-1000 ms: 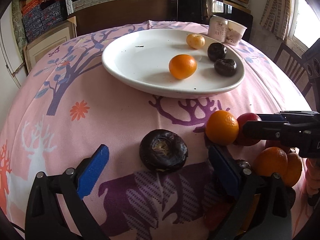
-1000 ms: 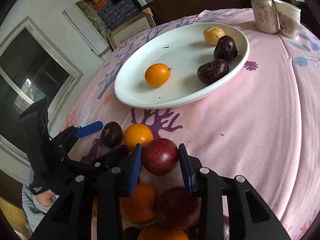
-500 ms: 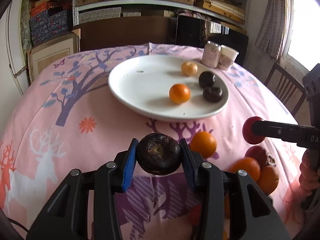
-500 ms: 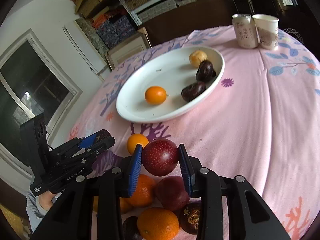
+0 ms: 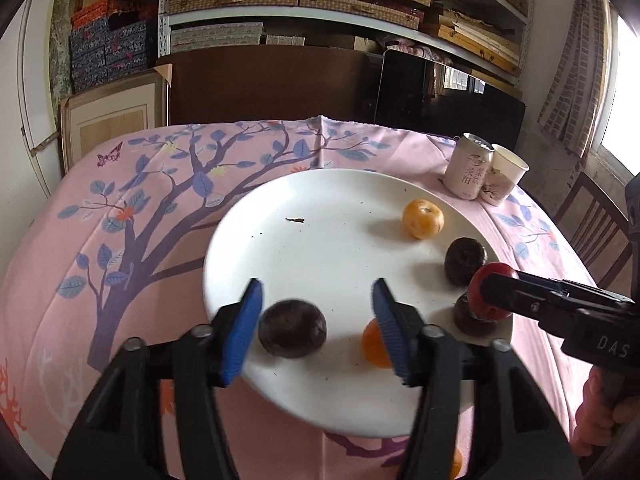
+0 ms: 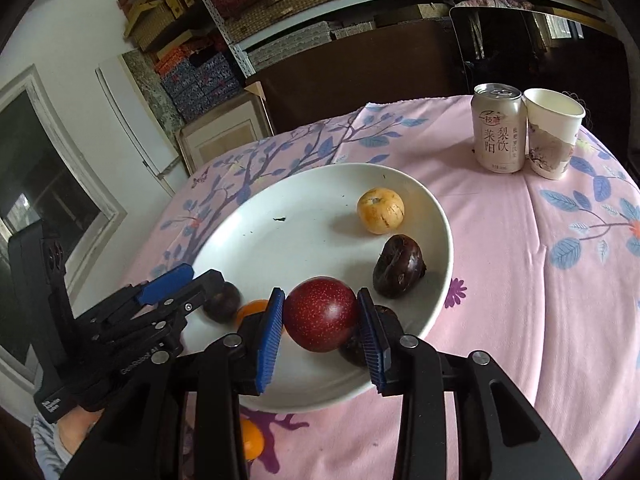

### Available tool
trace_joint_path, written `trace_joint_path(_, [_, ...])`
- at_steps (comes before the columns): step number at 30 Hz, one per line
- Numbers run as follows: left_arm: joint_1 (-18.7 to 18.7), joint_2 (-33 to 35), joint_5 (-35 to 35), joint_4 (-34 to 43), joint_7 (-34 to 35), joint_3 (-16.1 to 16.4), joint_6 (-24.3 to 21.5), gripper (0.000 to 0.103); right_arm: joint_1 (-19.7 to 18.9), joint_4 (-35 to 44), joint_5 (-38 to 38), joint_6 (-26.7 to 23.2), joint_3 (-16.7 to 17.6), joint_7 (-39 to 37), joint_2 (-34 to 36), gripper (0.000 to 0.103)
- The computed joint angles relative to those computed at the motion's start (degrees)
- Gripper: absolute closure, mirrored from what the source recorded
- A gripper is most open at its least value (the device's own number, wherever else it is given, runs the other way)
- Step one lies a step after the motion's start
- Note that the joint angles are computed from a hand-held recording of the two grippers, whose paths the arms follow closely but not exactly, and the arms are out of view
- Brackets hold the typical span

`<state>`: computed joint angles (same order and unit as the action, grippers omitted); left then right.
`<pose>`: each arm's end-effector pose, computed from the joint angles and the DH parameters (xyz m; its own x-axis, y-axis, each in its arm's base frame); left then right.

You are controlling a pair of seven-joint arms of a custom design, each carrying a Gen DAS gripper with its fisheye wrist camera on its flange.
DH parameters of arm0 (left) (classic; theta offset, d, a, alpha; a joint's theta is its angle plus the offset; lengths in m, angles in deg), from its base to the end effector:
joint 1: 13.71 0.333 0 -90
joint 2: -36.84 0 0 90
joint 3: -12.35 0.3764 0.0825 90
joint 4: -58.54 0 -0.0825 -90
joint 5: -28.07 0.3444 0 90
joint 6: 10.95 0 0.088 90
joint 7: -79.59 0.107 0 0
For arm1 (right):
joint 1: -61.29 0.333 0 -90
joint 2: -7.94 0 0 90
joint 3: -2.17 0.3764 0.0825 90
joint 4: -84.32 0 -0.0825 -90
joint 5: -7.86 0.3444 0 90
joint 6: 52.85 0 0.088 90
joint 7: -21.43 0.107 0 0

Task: Organize fruits
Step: 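Lower both fruits onto the white plate and open both tools, then move the left tool toward a yellow-orange fruit while the right tool grasps a dark purple fruit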

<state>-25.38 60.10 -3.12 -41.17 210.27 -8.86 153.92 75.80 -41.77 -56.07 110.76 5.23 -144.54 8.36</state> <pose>0.6154 -0.3090 0.5112 -0.6926 -0.7137 0.1046 -0.5366 0.4129 -0.7360 0.4885 0.2057 0.5135 -0.3451 -0.8743 -0.3412 -0.5757 0.4843 -0.6587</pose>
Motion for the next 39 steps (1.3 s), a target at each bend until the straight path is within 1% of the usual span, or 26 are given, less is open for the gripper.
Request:
trace_joint_path(1, [0.49, 0.33, -0.73, 0.21, 0.32, -0.43, 0.17, 0.014, 0.10, 0.34, -1.27, -0.77, 0.06, 0.63, 0.30, 0.056])
trace_joint_path(2, [1.27, 0.46, -1.93, 0.32, 0.99, -1.29, 0.22, 0.013, 0.24, 0.45, -2.87, -1.78, 0.07, 2.03, 0.14, 0.043])
trace_joint_path(4, [1.95, 0.20, -3.12, 0.33, 1.67, -1.79, -0.54, 0.013, 0.69, 0.18, -5.29, -3.90, 0.51, 4.80, -0.93, 0.042])
trace_joint_path(5, [2.25, -0.20, -3.75, -0.03, 2.48, -2.10, -0.44, 0.012, 0.72, 0.08, -5.45, -4.03, 0.66, 4.79, -1.46, 0.042])
trace_joint_path(6, [2.70, -0.74, -4.60, -0.71, 3.75, -2.59, -0.04, 0.007, 0.72, -0.26, -5.98, -3.96, 0.84, 5.37, -2.23, 0.042])
trace_joint_path(7, [3.34, -1.55, -5.86, -1.91, 5.55, -3.29, 0.90, 0.006, 0.74, -0.76, -6.72, -4.14, 1.17, 6.52, -3.13, 0.041])
trace_joint_path(8, [3.85, -2.46, -7.15, -3.36, 7.25, -3.83, 2.05, 0.005, 0.75, -1.56, -7.76, -4.36, 1.60, 8.20, -4.24, 0.040])
trace_joint_path(9, [4.55, -3.64, -8.76, -5.31, 9.23, -4.47, 3.32, 0.005, 0.77, -2.54, -8.63, -4.88, 2.13, 9.84, -5.44, 0.035])
trace_joint_path(10, [5.84, -4.77, -11.46, -7.27, 12.15, -5.82, 4.70, 0.005, 0.86, -3.53, -9.48, -6.00, 2.87, 11.50, -6.65, 0.033])
trace_joint_path(11, [7.05, -5.78, -14.27, -8.90, 15.22, -7.03, 5.59, 0.005, 1.03, -4.50, -9.80, -7.39, 3.63, 12.51, -7.77, 0.029])
trace_joint_path(12, [7.52, -7.09, -16.07, -10.68, 17.24, -7.11, 5.68, 0.005, 1.26, -5.77, -10.38, -8.70, 4.48, 13.86, -8.99, 0.026])
trace_joint_path(13, [8.06, -8.48, -18.16, -12.64, 19.29, -7.19, 5.68, 0.005, 1.47, -7.32, -11.45, -9.75, 5.35, 16.11, -10.26, 0.026])
trace_joint_path(16, [8.67, -12.65, -21.86, -18.21, 23.72, -5.86, 3.32, 0.005, 2.66, -11.90, -11.71, -11.08, 7.28, 19.47, -13.49, 0.025])
trace_joint_path(17, [8.66, -14.17, -22.75, -20.23, 25.61, -5.35, 2.58, 0.005, 3.21, -13.27, -11.28, -12.03, 8.08, 19.95, -14.49, 0.023])
trace_joint_path(19, [8.56, -16.80, -25.55, -23.79, 30.17, -4.48, 1.64, 0.005, 4.62, -15.12, -8.35, -15.51, 9.83, 19.03, -16.17, 0.019])
trace_joint_path(21, [7.75, -19.00, -25.89, -26.54, 31.97, -2.96, 0.29, 0.005, 5.43, -16.51, -8.15, -17.68, 11.26, 20.33, -17.75, 0.014])
trace_joint_path(22, [7.39, -20.02, -26.82, -27.53, 33.31, -2.25, -0.42, 0.005, 5.77, -17.02, -8.32, -18.21, 11.72, 21.24, -18.36, 0.013])
trace_joint_path(26, [5.68, -24.41, -34.64, -30.92, 41.55, 0.77, -3.61, 0.005, 6.21, -17.89, -8.35, -18.07, 11.44, 22.56, -18.90, 0.013])
trace_joint_path(30, [2.73, -28.60, -41.27, -34.19, 49.71, 4.02, -5.17, 0.005, 6.19, -18.04, -7.48, -17.20, 10.91, 21.95, -18.71, 0.013])
trace_joint_path(31, [1.99, -29.59, -41.52, -35.08, 50.85, 4.83, -6.06, 0.005, 6.19, -18.21, -7.45, -17.20, 11.00, 21.95, -18.92, 0.013])
trace_joint_path(33, [0.65, -30.62, -38.08, -36.51, 50.12, 5.87, -6.98, 0.005, 6.18, -18.16, -7.06, -17.33, 11.10, 21.56, -18.96, 0.013])
trace_joint_path(36, [-1.57, -30.61, -32.65, -37.73, 47.64, 6.31, -4.71, 0.005, 6.06, -18.16, -6.98, -17.24, 11.21, 21.66, -18.98, 0.013])
trace_joint_path(38, [-2.24, -29.37, -25.45, -38.12, 41.04, 6.02, -2.20, 0.005, 6.00, -18.16, -6.92, -17.21, 11.23, 21.59, -18.99, 0.013])
trace_joint_path(39, [-2.21, -28.55, -20.18, -38.33, 36.12, 5.76, -1.15, 0.005, 6.00, -18.17, -6.76, -17.27, 11.27, 21.58, -19.00, 0.013])
